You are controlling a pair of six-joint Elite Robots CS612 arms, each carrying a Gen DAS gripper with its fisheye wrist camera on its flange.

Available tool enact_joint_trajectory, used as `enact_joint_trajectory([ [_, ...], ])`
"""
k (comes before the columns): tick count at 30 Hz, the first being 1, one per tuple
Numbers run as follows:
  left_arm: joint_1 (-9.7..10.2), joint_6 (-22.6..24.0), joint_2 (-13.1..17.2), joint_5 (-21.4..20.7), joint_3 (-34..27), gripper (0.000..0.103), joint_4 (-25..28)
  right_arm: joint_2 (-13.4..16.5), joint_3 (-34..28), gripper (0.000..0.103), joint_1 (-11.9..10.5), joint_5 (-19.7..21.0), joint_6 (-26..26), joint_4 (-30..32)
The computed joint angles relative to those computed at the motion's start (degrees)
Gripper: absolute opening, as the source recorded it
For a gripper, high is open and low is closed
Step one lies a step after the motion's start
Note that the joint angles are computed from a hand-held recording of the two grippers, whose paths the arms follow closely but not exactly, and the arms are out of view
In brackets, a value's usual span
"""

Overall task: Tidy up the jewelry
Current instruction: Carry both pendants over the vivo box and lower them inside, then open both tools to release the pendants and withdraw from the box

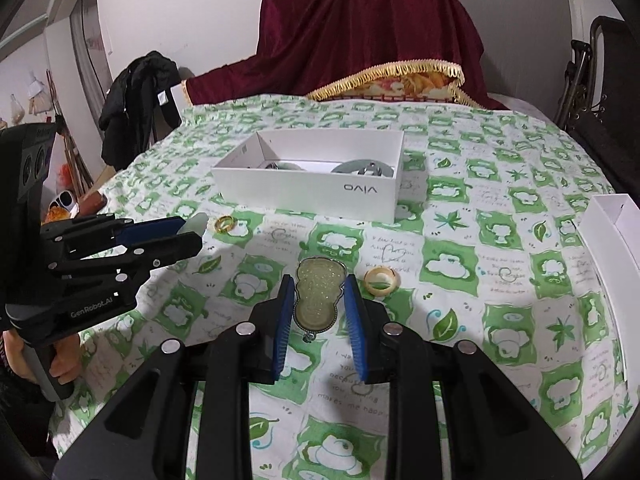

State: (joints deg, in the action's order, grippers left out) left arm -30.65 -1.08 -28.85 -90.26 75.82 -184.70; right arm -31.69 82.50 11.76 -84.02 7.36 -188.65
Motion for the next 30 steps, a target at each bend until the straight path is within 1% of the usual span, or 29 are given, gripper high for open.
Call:
enact_joint_trajectory([
  [4, 0.25, -0.72, -0.36, -0.91, 0.41, 0.026, -1.23, -0.24, 0.58, 0.025, -0.20, 0.59, 0.99, -1.78],
  [8, 0.70, -1.21, -0.41, -1.22, -0.56, 0.026, -0.67, -0.49, 0.65, 0.025, -0.89, 2.81, 2.88, -3.32],
  [12, 1.23, -1.24, 0.12, -1.20, -3.53, 0.026, 1.46, -0.71, -0.50, 0.025, -1.52, 3.86, 4.10, -2.80],
  [16, 1.58, -1.06, 1.09, -1.57, -7.55, 0.026, 3.47, -0.42, -3.49, 0.025, -1.91, 4.10, 4.18, -1.30],
  [19, 1.89, -1.70, 2.41, -2.39, -11.28, 0.026, 5.85, 0.30, -6.79, 0.025, -2.19, 4.91, 3.85, 1.29],
  [25, 2.46, -3.11, 5.98, -3.40, -19.03, 0.026, 12.62, 3.35, -14.65, 0.025, -2.29, 5.28, 2.90, 10.00],
  [30, 2.58, -3.07, 8.42, -3.34, -23.47, 0.026, 17.70, 6.26, -20.18, 0.025, -2.17, 4.09, 1.93, 17.13],
])
